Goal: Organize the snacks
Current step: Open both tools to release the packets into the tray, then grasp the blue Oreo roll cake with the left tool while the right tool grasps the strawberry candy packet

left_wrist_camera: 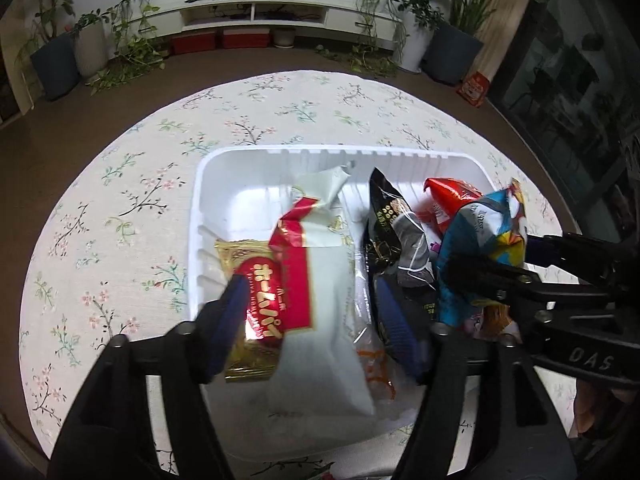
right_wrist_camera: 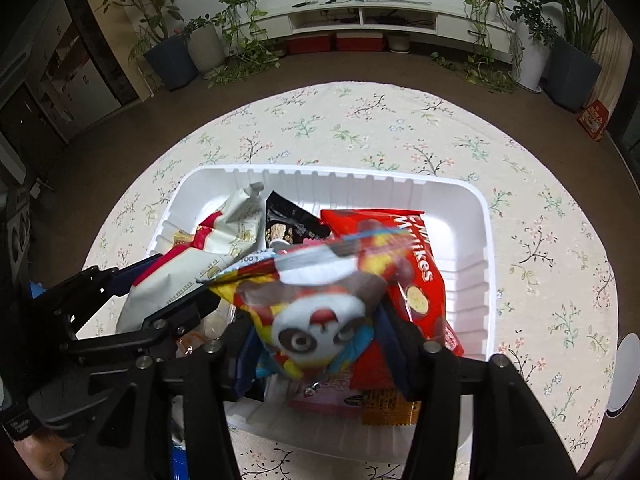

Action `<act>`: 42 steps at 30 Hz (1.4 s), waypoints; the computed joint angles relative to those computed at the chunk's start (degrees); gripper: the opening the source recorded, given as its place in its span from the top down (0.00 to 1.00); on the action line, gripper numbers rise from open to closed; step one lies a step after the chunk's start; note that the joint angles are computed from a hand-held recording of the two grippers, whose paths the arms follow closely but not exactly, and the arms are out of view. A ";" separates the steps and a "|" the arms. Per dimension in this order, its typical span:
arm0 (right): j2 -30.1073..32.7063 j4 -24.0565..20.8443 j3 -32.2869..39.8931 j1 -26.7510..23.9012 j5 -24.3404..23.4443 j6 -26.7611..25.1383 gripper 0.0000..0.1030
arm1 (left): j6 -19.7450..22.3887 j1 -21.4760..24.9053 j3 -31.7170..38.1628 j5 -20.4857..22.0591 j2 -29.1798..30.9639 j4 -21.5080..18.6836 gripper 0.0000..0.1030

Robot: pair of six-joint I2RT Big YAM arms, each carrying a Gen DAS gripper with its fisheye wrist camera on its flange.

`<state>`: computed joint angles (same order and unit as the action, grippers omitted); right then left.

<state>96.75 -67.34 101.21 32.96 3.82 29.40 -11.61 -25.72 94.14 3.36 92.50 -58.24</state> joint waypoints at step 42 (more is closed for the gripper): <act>-38.47 7.80 -40.99 20.61 24.27 30.80 0.20 | -20.96 -18.93 -25.54 -16.67 -26.51 -3.69 0.31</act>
<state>58.28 -59.54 60.23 53.57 28.09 60.20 -32.57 -44.65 68.60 -13.31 65.99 -61.92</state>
